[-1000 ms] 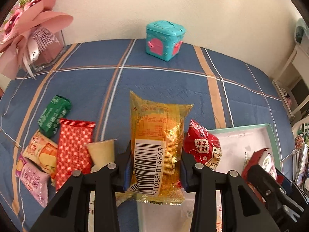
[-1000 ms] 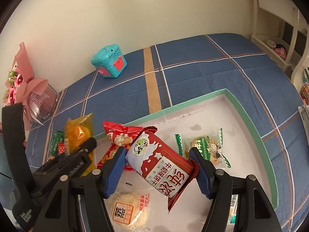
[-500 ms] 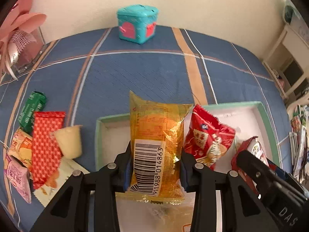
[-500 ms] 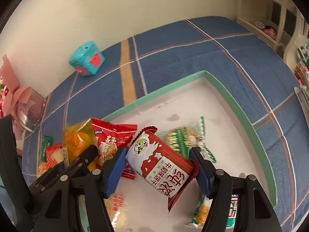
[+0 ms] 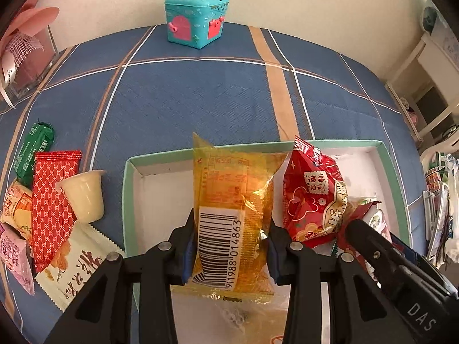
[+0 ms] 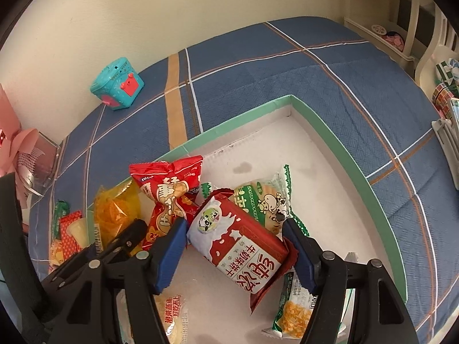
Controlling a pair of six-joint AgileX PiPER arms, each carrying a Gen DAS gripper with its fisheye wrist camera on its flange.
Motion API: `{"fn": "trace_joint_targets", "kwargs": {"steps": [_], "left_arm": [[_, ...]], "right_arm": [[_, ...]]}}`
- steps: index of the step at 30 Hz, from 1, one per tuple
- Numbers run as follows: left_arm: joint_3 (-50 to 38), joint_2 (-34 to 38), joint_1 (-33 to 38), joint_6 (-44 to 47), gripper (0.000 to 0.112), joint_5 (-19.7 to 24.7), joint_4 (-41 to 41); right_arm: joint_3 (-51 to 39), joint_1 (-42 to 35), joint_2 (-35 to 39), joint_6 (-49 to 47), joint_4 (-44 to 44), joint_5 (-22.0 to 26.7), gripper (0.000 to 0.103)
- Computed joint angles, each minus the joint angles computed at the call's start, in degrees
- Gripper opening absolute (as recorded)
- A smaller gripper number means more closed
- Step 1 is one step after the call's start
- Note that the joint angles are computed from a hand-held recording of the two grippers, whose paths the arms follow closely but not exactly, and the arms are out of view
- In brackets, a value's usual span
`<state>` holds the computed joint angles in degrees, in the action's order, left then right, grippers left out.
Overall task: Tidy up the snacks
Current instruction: 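Carry yellow bun into tray with left tool while right tool places milk snack, then open both tools and move them back toward the snack pile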
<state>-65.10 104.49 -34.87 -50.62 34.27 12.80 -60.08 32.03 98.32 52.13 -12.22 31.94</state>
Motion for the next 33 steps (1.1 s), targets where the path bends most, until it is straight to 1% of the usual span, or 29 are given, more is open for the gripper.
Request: {"fn": "trace_joint_targets", "kwargs": {"steps": [3,6,7,12,14,16,20,24,28,30,32,33], "left_arm": [[-0.21,-0.37,0.81,1.33,0.052,0.54,-1.61],[-0.11,-1.42,1.46,2.54,0.054,1.37,-3.55],[-0.09,-1.75,1.64,2.82,0.058,1.64,-3.98],[0.95,-4.96,1.85,3.66,0.060,3.08,-4.83],[1.37,-6.52,1.35,2.57,0.063,4.25,-3.60],[1.75,-8.10,1.00,0.55,0.070,6.14,-1.18],[3.71,-11.21,-0.11,-3.86,0.072,9.53,3.79],[7.03,-14.20,0.28,-6.04,0.082,10.28,5.81],[11.28,-18.18,1.10,-7.98,0.082,10.35,6.85],[12.05,-18.92,0.68,-9.13,0.085,10.39,7.19],[13.36,-19.92,0.72,-10.28,0.094,10.21,8.26],[14.16,-20.93,0.39,-11.12,0.096,10.53,9.06]], "right_arm": [[-0.61,0.39,-0.08,0.77,-1.00,1.43,0.075],[-0.88,0.75,-0.74,1.40,-1.85,2.74,0.075],[-0.86,0.86,-1.11,1.67,-2.04,3.12,0.076],[-0.90,1.94,-3.02,2.67,-3.46,5.49,0.076],[-0.70,2.24,-4.06,2.58,-3.44,6.13,0.076],[-0.28,2.73,-5.24,2.75,-3.60,6.60,0.076],[0.26,4.49,-7.25,3.89,-4.88,7.95,0.076],[0.78,6.21,-8.41,5.65,-6.03,8.82,0.076],[1.14,8.20,-9.19,7.15,-6.93,9.78,0.076],[1.14,9.66,-9.41,7.61,-7.41,10.27,0.080],[1.05,11.01,-9.58,8.70,-8.39,10.88,0.090],[0.89,11.61,-9.59,9.38,-8.94,11.25,0.090]]}}
